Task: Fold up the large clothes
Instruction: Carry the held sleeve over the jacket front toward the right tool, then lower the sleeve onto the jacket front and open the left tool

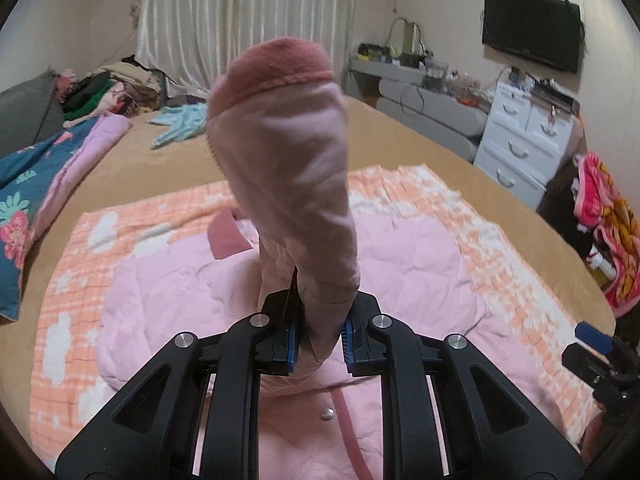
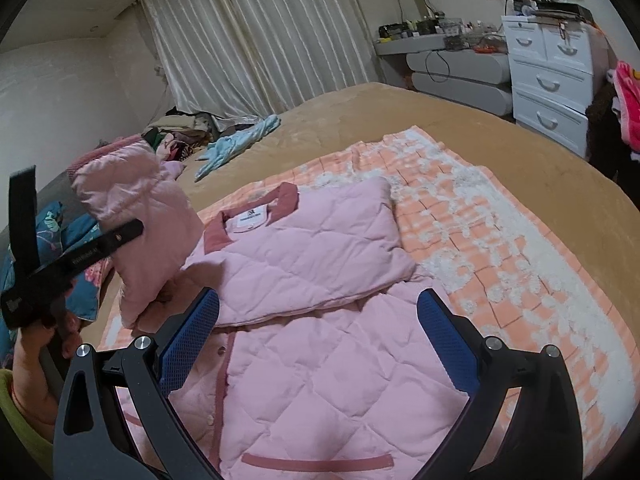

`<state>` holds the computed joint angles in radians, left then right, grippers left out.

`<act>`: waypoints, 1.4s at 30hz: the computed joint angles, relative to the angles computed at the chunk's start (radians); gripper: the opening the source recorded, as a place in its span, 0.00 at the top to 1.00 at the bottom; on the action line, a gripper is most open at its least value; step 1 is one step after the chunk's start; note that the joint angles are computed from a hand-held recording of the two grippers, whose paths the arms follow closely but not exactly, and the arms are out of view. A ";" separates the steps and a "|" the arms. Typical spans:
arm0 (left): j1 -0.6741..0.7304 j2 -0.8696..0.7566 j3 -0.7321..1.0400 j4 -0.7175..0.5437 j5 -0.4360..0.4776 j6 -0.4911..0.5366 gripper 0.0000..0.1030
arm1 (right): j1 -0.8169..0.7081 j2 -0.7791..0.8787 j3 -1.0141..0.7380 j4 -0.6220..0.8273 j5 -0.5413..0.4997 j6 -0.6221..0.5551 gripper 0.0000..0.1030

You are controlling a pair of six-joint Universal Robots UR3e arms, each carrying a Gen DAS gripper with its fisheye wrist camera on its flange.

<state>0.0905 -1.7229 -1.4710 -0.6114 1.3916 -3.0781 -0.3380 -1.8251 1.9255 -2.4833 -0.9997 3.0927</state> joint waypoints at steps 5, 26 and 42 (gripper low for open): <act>-0.055 -0.070 0.015 0.011 0.040 0.004 0.91 | -0.017 0.018 0.022 -0.016 0.000 -0.010 0.04; -0.175 -0.192 -0.012 -0.002 0.066 0.108 0.44 | -0.067 0.080 0.080 -0.054 -0.007 -0.030 0.04; 0.164 0.101 -0.214 -0.079 -0.091 0.230 0.09 | 0.171 0.348 -0.208 0.034 -0.067 0.028 0.04</act>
<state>0.2543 -1.6224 -1.6851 -0.6899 1.3003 -2.8477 -0.1671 -1.4768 1.7175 -2.4492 -1.0671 3.1209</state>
